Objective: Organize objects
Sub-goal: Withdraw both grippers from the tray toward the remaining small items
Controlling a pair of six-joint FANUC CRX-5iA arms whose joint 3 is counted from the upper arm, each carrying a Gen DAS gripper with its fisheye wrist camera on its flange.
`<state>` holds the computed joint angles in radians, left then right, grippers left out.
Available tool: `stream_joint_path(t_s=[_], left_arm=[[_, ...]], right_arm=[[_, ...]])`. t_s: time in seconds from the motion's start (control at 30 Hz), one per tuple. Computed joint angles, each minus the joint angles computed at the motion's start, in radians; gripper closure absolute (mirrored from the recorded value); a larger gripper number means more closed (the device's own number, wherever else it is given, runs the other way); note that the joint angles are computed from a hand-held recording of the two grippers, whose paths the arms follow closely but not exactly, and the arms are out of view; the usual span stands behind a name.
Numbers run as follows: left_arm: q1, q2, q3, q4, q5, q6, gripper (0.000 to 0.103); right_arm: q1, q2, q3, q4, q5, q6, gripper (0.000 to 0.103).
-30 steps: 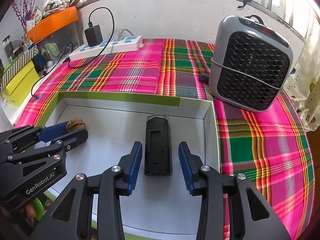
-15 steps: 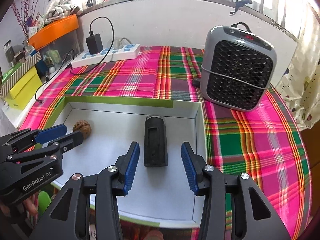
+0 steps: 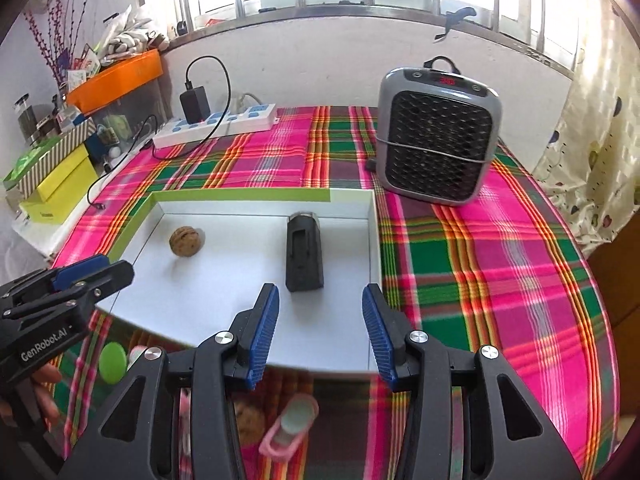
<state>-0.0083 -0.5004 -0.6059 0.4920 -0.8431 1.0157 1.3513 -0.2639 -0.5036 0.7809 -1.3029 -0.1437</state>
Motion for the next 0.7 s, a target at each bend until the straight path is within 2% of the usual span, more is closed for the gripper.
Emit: stream_joint_path(t_s=[0.37,0.53,0.7], left_arm=[[0.136,-0.148,-0.110,0.065,-0.090,-0.067,0.064],[0.168,-0.193,-0.146,0.095,-0.128,-0.109,0.064],[0.209,-0.233,-0.183,0.116,-0.178,-0.156,0.064]], right_arm=[[0.142,-0.052,-0.054,0.014,-0.110,-0.124,0.058],[0.190,-0.079,-0.086,0.000,-0.110,-0.186,0.057],[0.237,-0.094,-0.109,0.005,-0.118,-0.226,0.051]])
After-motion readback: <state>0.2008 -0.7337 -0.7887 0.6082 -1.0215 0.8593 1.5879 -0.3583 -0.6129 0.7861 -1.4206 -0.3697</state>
